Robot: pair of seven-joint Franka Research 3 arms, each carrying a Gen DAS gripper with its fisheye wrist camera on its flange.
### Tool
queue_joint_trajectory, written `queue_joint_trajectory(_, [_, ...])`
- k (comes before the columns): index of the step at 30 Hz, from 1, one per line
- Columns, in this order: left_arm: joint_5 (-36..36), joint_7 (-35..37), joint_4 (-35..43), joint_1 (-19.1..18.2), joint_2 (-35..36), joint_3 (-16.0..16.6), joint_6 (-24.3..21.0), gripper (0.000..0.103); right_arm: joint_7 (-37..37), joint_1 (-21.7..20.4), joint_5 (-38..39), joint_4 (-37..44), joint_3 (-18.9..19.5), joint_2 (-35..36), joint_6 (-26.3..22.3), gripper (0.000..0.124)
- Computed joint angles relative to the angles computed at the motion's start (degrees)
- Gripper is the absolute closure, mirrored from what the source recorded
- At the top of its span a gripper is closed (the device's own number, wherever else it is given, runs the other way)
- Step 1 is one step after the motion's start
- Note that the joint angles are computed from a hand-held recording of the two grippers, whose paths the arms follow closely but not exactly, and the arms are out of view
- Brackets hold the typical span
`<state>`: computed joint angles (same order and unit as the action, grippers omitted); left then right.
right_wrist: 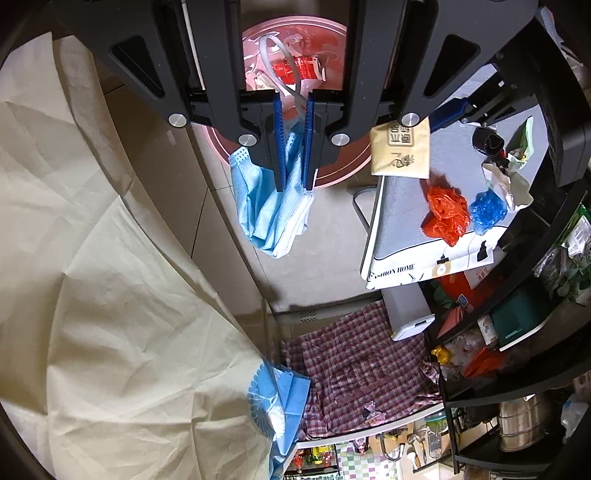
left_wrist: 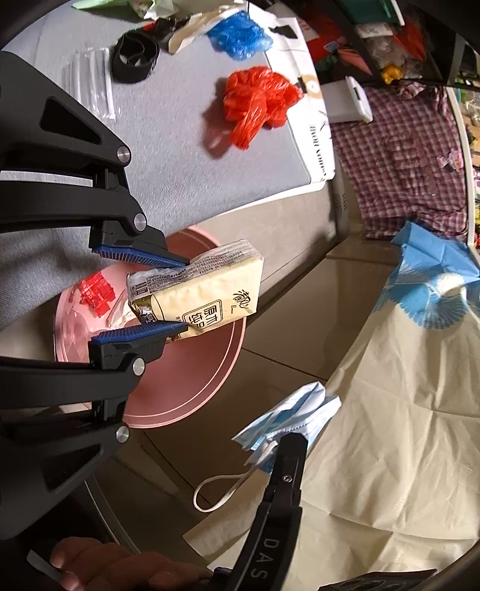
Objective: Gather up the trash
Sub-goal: 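Open both tools to drop the tissue pack and mask into the bucket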
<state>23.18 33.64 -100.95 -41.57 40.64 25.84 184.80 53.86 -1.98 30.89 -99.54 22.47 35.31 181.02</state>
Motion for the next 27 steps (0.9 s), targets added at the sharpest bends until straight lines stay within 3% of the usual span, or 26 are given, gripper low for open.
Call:
queue_joint_trajectory(4, [0.3,2.1,0.9,4.9,-0.3,-5.6,-0.3,0.069,2.6,3.4,-0.7,2.1,-4.2,1.1,-2.5,0.107])
queue_joint_trajectory(7, [0.1,2.7,0.0,6.0,-1.0,-6.4,0.6,0.064,4.5,5.0,-0.8,2.7,-6.3,1.4,-2.4,0.087])
queue_joint_trajectory(11, [-1.7,2.9,-2.6,5.0,-2.5,-4.8,2.4,0.064,4.8,4.3,-0.8,2.3,-5.5,1.3,-1.7,0.083])
queue_joint_trajectory(22, [-12.0,7.2,-14.3,-9.7,-6.7,9.7,8.2,0.064,1.0,-5.1,-1.1,-4.5,6.1,-1.6,4.8,0.083])
queue_joint_trajectory(27, [-18.6,10.9,-20.9,-17.6,-9.6,17.1,11.1,0.064,2.5,-12.0,-4.5,-10.4,14.6,-4.0,10.2,0.083])
